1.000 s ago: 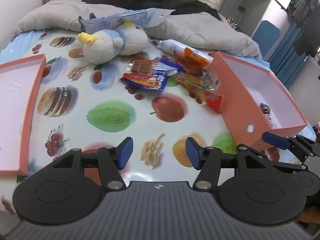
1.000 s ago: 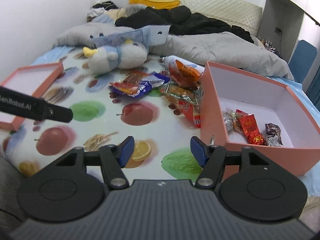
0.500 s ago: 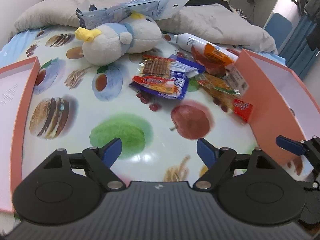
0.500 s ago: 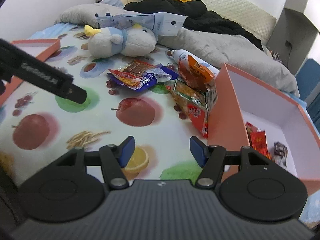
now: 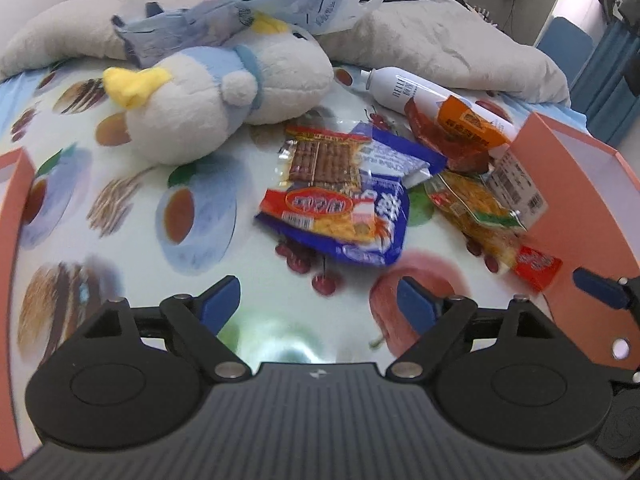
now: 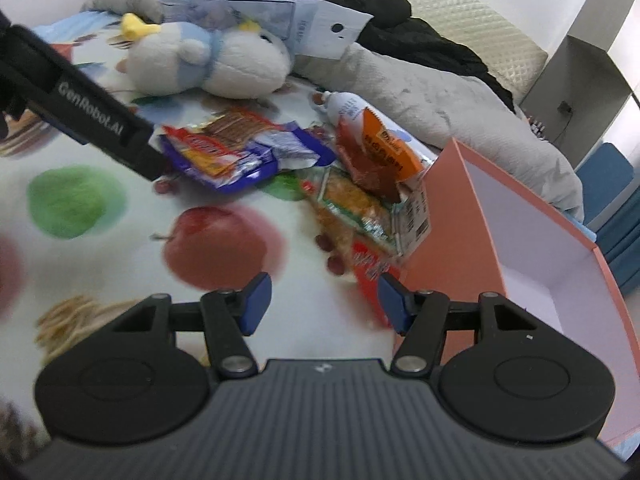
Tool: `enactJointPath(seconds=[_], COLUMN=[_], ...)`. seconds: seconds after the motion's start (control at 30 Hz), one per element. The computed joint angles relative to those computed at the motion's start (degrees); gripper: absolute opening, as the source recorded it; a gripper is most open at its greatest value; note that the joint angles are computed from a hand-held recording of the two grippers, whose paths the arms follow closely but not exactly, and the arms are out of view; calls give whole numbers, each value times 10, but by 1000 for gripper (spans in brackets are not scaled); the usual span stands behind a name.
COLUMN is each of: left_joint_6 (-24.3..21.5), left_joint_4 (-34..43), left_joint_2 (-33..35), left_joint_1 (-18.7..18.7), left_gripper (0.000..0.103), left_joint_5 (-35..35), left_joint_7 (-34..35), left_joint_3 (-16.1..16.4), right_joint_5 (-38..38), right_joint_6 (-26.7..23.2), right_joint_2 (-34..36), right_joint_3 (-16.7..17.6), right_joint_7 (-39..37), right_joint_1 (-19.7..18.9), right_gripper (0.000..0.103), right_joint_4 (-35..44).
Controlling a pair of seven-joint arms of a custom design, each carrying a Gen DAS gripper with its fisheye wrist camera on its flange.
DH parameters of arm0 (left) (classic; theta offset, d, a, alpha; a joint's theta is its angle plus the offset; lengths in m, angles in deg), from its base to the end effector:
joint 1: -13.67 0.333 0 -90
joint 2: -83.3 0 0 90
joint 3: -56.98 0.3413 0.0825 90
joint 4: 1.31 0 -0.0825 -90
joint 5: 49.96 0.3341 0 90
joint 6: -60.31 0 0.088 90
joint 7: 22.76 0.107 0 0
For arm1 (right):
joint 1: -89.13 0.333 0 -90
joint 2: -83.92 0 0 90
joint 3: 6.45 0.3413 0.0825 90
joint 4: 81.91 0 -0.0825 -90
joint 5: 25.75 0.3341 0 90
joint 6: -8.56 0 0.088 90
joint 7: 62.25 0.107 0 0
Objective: Organize snacks
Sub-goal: 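Close the left gripper on the brown jerky packet while the right gripper grasps a red stick snack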
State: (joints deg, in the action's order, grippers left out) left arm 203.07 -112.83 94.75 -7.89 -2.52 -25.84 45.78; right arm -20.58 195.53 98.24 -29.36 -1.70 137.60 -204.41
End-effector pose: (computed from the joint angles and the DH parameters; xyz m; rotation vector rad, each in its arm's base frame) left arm 0.4993 -0.3170 0.4684 -2.2432 1.3642 -0.6696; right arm 0.5268 0.2635 0.4663 -2.2932 0.7702 -0.8998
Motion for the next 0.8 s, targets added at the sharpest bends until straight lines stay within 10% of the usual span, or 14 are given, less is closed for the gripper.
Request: enactJointPath(seconds=[0.3,0.4,0.8], left_joint_6=[63,69,77], left_joint_4=[59,87,174], left_joint_2=[68,95,174], left_joint_1=[31,33,23], left_gripper=[92,94,100], left_joint_5=[-3,-13,-44], left_joint_7=[51,70,138], left_joint_3=[33,44,83], right_joint_5=[27,18,-39], right_joint_6=[-10,-41,-41], right_joint_2=[93,109,144], right_joint_3=[-32,-23,-21], right_joint_7=[-19,-4,64], right_joint_1=[19,4,-10], right_gripper=[61,43,29], right_joint_4=[96,121,147])
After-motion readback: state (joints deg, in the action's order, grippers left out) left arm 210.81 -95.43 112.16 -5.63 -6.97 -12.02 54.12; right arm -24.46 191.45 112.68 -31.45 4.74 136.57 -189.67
